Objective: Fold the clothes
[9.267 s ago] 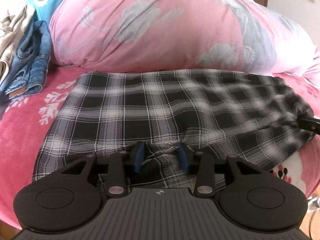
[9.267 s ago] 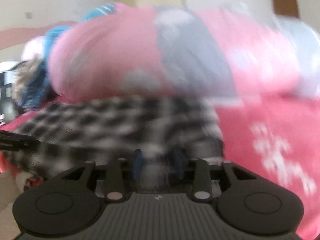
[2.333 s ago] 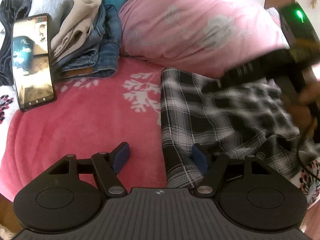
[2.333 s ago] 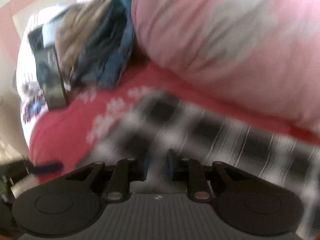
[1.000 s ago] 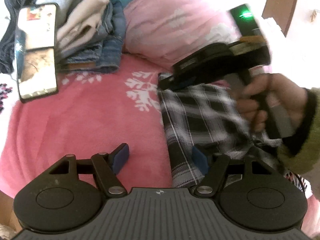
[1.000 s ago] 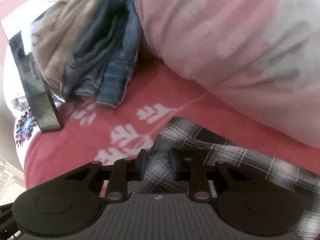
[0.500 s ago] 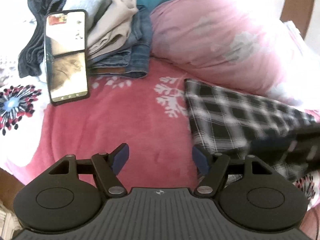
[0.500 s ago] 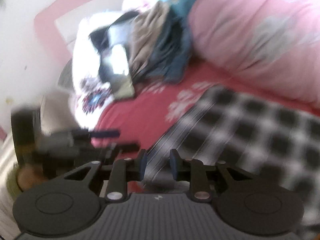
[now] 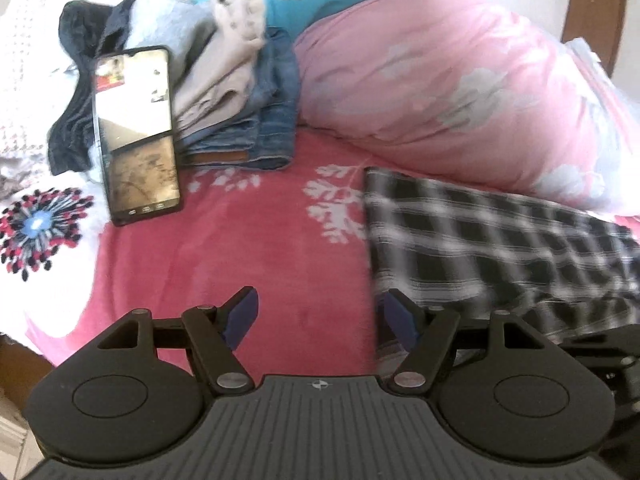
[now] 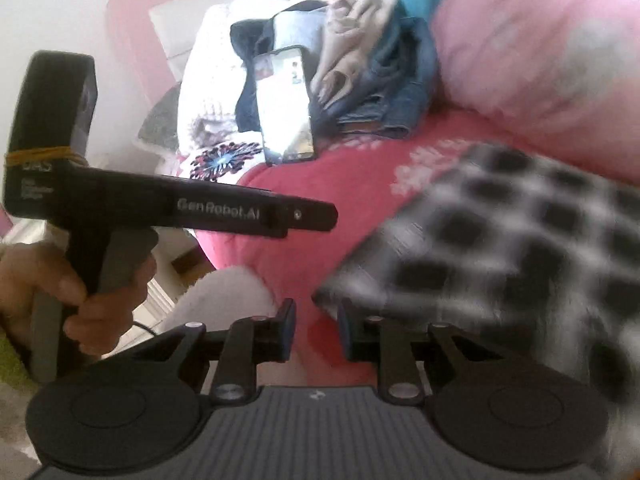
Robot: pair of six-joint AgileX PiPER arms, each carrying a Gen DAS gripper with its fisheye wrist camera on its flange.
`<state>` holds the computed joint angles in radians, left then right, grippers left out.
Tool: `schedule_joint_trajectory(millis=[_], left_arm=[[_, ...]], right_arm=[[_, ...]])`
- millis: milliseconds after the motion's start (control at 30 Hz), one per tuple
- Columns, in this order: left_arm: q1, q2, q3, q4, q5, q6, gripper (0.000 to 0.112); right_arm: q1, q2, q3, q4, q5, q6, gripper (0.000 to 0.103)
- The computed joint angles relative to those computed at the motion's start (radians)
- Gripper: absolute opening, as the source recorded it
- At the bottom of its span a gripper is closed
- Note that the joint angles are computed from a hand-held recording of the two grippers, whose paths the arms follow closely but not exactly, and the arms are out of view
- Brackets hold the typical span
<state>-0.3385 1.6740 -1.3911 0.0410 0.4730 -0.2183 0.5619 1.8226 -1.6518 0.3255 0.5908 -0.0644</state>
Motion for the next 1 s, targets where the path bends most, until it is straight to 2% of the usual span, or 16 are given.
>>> schedule_joint_trajectory(millis=[100, 233, 333, 567, 700, 867, 1000], left_arm=[[-0.038, 0.013, -0.009, -0.007, 0.001, 0.03, 0.07], [-0.104, 0.066, -0.068, 0.087, 0.049, -0.03, 0.07], [-0.149, 0.109, -0.121, 0.185, 0.103, -0.097, 0.07], [-0.198, 0.16, -0.164, 0.318, 0.166, -0.211, 0.078], [-0.195, 0.161, -0.179, 0.312, 0.189, -0.222, 0.078], [-0.221, 0.149, -0.211, 0.367, 0.219, -0.263, 0.079], [-0.245, 0.184, -0.281, 0.373, 0.242, -0.26, 0.082]], right_arm=[[-0.03, -0.133, 0.161, -0.038, -0.098, 0.061, 0.024], [-0.065, -0.236, 0.252, -0.398, -0.126, 0.377, 0.024], [-0.085, -0.257, 0.304, -0.574, -0.143, 0.507, 0.024], [-0.093, -0.224, 0.441, -0.812, -0.259, 0.698, 0.023], [-0.086, -0.23, 0.431, -0.812, -0.234, 0.699, 0.023], [-0.109, -0.232, 0.428, -0.702, -0.243, 0.616, 0.024], [-0.107, -0.225, 0.425, -0.714, -0.248, 0.638, 0.024]])
